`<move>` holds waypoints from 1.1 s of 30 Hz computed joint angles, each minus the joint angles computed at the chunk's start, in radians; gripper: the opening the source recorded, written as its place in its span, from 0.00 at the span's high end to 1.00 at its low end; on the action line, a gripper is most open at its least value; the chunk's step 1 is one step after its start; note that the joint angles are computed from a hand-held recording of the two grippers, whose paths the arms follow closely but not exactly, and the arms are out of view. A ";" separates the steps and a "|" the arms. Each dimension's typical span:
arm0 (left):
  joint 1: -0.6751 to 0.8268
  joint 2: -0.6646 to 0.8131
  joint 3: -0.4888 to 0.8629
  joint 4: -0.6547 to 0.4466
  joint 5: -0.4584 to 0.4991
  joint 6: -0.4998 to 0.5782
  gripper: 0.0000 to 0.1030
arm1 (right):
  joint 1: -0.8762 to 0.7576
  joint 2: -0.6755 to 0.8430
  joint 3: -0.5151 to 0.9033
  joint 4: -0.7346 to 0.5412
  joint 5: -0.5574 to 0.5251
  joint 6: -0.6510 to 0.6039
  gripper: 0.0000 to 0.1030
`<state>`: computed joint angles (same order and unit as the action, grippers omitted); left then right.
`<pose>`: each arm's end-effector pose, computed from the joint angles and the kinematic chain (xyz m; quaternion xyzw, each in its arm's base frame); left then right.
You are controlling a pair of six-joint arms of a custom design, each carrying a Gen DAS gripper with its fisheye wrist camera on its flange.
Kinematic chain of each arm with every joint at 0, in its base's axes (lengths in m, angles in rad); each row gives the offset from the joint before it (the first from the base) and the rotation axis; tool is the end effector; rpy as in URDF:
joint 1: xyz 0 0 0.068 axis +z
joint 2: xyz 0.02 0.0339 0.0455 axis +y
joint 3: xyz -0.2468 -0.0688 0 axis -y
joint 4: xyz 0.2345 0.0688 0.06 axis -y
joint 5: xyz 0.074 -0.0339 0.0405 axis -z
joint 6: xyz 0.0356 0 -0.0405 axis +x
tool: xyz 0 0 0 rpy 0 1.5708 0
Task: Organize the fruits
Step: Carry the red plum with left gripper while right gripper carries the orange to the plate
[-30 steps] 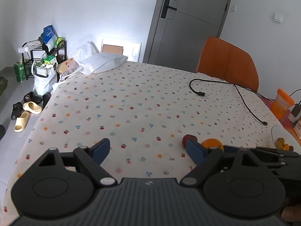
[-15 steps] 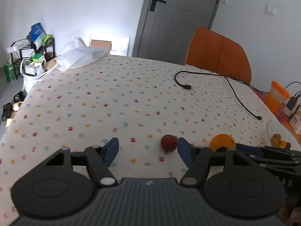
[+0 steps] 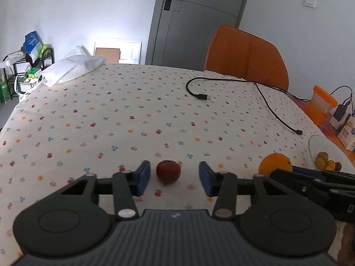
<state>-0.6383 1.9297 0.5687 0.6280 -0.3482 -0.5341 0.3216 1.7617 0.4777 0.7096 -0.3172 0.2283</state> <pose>0.2434 -0.1655 0.0558 -0.0235 0.9022 -0.0898 0.4213 0.2633 0.0994 0.0893 -0.1158 0.8630 0.2616 0.4165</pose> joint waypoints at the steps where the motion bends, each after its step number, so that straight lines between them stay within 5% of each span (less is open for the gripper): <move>1: -0.002 0.001 0.003 -0.003 -0.003 0.001 0.69 | -0.006 -0.001 -0.007 0.010 -0.008 -0.003 0.63; 3: 0.000 -0.001 0.003 -0.003 0.003 0.000 0.79 | -0.013 -0.008 -0.011 0.006 -0.013 -0.007 0.63; 16: -0.065 -0.125 -0.078 -0.003 -0.052 -0.004 0.79 | -0.023 -0.064 -0.055 0.012 -0.022 -0.001 0.63; 33: -0.247 -0.295 -0.125 -0.103 -0.194 -0.061 0.79 | -0.069 -0.350 -0.234 -0.033 -0.025 -0.006 0.63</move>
<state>-0.8855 1.6351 0.4439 0.5253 -0.5418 -0.5956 0.2522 1.4119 0.2439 0.6769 -0.3417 0.2221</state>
